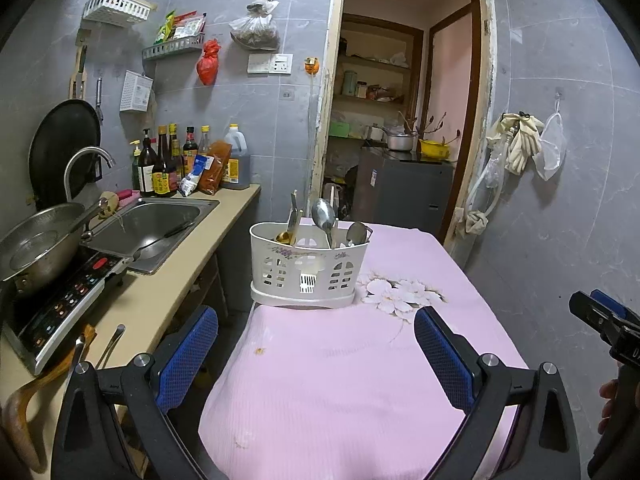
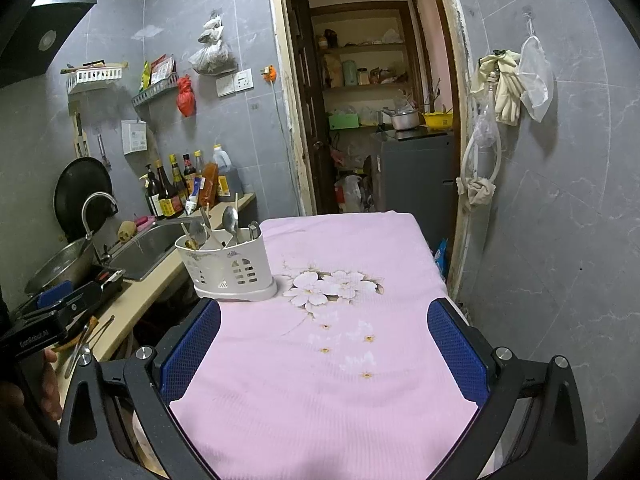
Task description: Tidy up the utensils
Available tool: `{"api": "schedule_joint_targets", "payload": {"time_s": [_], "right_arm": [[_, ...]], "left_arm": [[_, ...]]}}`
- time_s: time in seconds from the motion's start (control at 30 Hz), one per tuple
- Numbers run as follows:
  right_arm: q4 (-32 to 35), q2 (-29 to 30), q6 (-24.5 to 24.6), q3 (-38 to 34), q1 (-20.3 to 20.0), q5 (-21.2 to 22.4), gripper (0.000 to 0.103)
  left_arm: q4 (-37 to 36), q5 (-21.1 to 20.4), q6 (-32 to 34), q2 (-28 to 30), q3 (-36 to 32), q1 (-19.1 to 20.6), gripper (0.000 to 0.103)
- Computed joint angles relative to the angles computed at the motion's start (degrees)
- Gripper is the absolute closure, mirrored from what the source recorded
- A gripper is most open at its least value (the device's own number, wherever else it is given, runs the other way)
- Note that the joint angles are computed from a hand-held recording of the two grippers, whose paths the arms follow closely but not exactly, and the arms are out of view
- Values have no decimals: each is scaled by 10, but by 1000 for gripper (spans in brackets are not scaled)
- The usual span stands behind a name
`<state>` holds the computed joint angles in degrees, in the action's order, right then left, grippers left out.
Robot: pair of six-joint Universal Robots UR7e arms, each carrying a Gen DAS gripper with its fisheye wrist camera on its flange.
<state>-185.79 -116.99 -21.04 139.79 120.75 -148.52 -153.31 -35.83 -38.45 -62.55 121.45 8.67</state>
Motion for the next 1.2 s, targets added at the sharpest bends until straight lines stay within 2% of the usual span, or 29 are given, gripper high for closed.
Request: {"api": "schedule_joint_targets", "payload": {"time_s": [1.2], "right_arm": [[4,2,7,0,1,1,1]], "left_arm": [[-2,0,-1,-2,2,0,4]]}}
